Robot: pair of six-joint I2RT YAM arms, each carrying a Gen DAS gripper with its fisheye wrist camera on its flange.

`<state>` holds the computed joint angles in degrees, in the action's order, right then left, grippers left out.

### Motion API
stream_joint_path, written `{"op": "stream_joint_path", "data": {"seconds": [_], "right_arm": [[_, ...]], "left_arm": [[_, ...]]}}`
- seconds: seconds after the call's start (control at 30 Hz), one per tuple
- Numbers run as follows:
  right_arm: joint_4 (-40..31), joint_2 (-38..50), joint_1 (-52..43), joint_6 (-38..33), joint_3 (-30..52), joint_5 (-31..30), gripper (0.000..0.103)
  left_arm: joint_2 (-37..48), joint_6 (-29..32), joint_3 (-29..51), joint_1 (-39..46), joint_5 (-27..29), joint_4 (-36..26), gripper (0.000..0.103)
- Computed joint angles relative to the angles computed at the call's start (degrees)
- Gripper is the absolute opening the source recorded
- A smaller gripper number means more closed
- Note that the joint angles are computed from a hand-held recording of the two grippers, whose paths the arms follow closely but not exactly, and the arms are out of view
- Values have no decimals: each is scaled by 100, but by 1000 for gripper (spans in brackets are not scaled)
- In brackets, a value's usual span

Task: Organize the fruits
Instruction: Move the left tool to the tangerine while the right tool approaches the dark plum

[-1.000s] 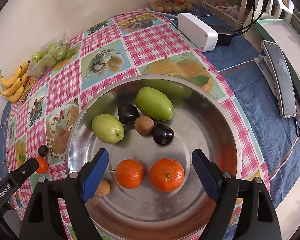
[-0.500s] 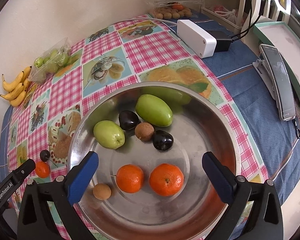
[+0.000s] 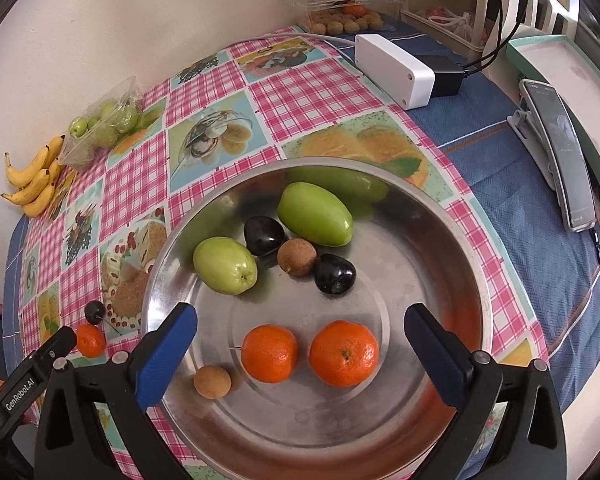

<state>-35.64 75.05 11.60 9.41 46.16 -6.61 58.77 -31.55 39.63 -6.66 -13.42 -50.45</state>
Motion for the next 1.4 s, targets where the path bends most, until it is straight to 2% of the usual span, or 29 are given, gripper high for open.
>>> {"op": "stream_joint_path", "data": {"seconds": [0.27,0.57,0.87,1.0,1.4], "right_arm": [[-39,-124,593,243,13,79,103],[-113,-201,1411,530,102,452,103],[-141,16,2287,814,343,678,103],[-94,193,2656,960,452,638,103],[258,683,3398,1389,680,406,103]], "left_arm": [[-218,413,3,325,103,-115,103],[-546,963,112,1017,158,-315,103],[-605,1760,129,2282,521,-308,103],[-557,2073,99,3013,892,-288,103],[-330,2783,114,4638,1518,-162,103]]}}
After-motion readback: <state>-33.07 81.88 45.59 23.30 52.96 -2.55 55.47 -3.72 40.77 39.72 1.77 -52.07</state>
